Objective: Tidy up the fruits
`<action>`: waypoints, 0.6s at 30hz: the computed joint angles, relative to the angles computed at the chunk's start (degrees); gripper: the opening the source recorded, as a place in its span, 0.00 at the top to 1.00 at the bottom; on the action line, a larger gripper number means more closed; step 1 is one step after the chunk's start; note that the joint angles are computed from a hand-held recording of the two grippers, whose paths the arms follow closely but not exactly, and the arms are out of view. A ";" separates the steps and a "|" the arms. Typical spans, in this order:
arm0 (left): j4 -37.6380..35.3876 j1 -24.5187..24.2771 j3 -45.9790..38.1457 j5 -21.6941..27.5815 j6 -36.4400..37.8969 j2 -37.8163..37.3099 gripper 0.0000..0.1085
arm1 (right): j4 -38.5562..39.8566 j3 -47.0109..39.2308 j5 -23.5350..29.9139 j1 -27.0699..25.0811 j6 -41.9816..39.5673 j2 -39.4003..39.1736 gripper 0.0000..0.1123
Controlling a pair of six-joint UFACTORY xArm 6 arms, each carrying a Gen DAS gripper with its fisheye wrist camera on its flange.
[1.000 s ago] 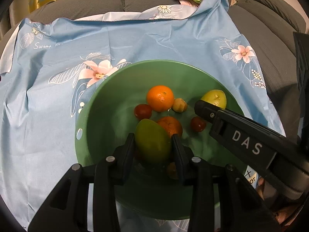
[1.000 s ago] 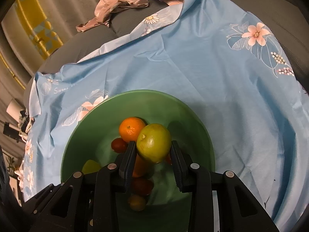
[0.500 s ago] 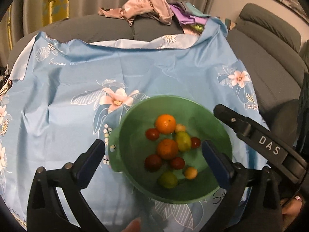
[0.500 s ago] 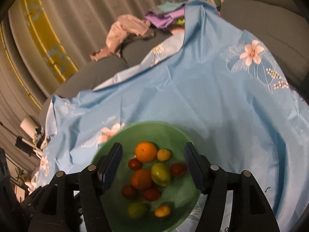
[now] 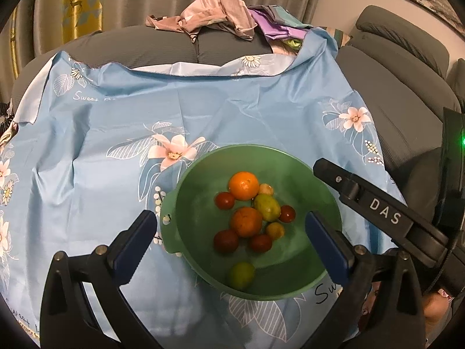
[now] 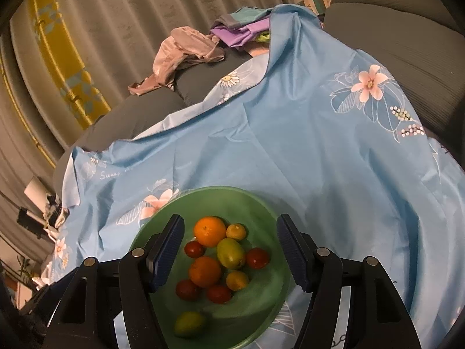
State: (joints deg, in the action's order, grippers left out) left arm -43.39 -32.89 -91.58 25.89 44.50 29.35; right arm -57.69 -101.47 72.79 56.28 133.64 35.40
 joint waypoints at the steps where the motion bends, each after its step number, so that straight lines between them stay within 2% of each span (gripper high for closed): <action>1: 0.48 -0.01 -0.13 0.04 -0.41 0.13 0.06 | 0.24 -0.37 0.16 0.02 -0.28 0.24 0.40; 13: 1.70 -0.19 -0.11 -0.34 -1.34 0.48 0.06 | 1.81 -1.48 0.70 -0.16 -1.61 0.91 0.40; 18: 2.97 -0.68 0.93 -2.16 -1.44 0.27 0.06 | 2.40 -2.03 0.92 -0.23 -2.25 1.25 0.40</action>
State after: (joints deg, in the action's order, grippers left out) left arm -40.42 -33.56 -90.65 23.74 43.06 29.61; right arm -55.30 -103.50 73.71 56.05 131.38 36.65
